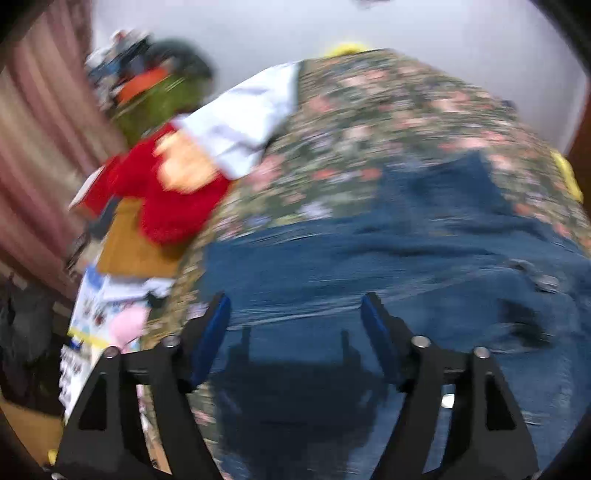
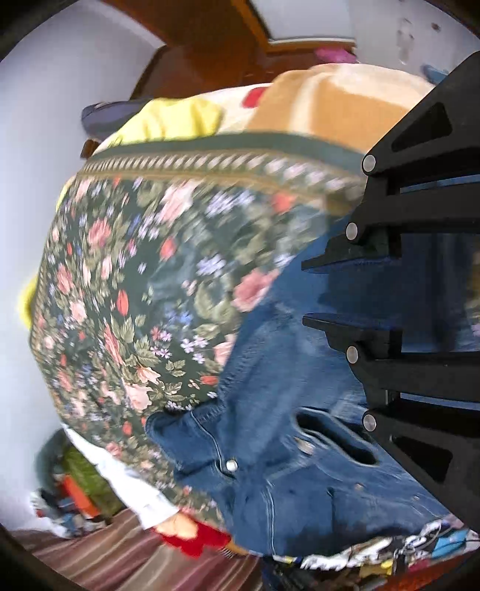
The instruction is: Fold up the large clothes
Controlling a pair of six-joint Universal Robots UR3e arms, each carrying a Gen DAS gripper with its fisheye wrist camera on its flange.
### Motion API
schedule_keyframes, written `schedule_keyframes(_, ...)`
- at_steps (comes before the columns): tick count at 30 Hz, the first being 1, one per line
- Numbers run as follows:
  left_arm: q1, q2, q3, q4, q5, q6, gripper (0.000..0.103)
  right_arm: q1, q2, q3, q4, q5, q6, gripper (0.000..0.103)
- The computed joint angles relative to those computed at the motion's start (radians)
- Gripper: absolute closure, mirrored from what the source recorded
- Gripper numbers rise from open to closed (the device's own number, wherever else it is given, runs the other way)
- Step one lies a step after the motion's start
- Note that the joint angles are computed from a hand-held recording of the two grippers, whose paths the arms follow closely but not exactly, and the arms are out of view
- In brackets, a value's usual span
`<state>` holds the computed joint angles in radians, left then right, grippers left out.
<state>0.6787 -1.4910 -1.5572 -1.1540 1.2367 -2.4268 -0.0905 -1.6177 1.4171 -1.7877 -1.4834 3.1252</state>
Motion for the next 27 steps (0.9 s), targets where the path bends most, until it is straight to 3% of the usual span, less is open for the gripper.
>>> schedule_keyframes(4,-0.098,0.1,-0.006,-0.185,-0.089,0.016,0.023,-0.039,-0.185,0.178,0.014,0.014,-0.045,0.086)
schedule_keyframes(7,-0.23,0.135,-0.032,-0.228,-0.095,-0.013,0.023,0.015,-0.241,0.284,-0.012,-0.094,-0.083,0.086)
schedule_keyframes(13,-0.556,0.126,-0.143,-0.053,0.024,-0.113,0.023,0.121,-0.275,0.499,-0.149,-0.348,-0.116,0.086)
schedule_keyframes(17,-0.693,0.018,-0.154,0.092,0.151,-0.225,0.023,0.095,-0.369,0.582,-0.184,-0.358,-0.146,0.086)
schedule_keyframes(21,-0.718,-0.127,-0.088,0.108,0.216,-0.31,0.051,0.003,-0.46,0.611,-0.139,-0.284,-0.2,0.086)
schedule_keyframes(25,-0.681,-0.155,-0.049,0.074,0.15,-0.353,0.073,-0.067,-0.533,0.633,-0.093,-0.222,-0.237,0.086)
schedule_keyframes(27,-0.642,-0.148,-0.012,0.033,0.089,-0.387,0.076,-0.133,-0.59,0.637,-0.039,-0.17,-0.269,0.086)
